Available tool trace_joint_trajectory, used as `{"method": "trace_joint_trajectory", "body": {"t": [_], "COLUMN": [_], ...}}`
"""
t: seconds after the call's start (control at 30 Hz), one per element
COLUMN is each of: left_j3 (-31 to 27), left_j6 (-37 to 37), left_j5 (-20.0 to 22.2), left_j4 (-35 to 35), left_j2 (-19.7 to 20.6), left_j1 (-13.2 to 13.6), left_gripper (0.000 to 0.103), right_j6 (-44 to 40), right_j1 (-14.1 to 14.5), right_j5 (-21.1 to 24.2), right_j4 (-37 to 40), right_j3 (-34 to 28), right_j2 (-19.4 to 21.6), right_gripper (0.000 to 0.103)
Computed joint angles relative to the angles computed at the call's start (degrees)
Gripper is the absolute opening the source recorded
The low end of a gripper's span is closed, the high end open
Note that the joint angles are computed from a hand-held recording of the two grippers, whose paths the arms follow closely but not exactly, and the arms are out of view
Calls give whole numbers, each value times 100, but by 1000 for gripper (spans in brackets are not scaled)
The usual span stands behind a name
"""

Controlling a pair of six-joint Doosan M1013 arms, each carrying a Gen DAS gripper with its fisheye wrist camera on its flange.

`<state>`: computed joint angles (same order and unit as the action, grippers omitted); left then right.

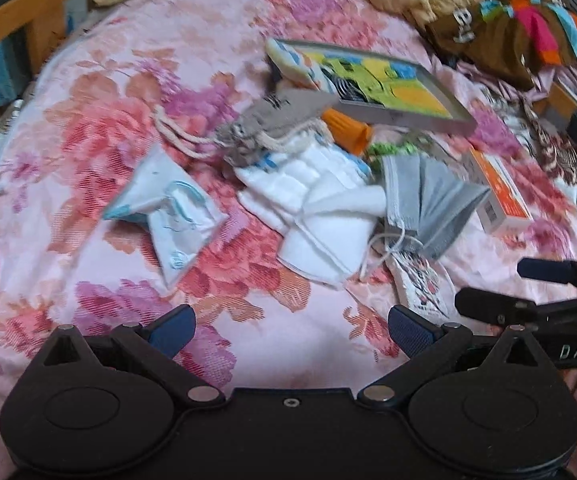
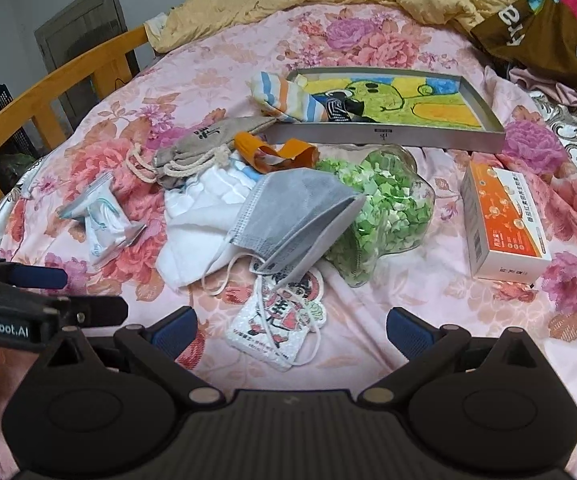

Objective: Organize soft objects
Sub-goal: 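Grasp the grey face mask with the right gripper while the left grasps a white cloth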

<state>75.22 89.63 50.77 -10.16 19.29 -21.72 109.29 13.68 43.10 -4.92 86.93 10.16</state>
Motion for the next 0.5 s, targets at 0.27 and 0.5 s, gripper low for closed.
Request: {"method": "trace_joint_trajectory", "body": {"t": [0.27, 0.5], "left_j3": [-494, -827], "left_j6": [655, 970], "left_j5": [415, 463], "left_j4": [-399, -589], "left_j2": [349, 638], "left_j1": [57, 62], "left_gripper": [102, 102], "right_j6": [-34, -118], "right_j1": [-251, -374], "right_j5": [129, -69], "right_j4": [264, 401], "right_j3": [-242, -341], "right_j2": [158, 245], "right_gripper": [103, 103]}}
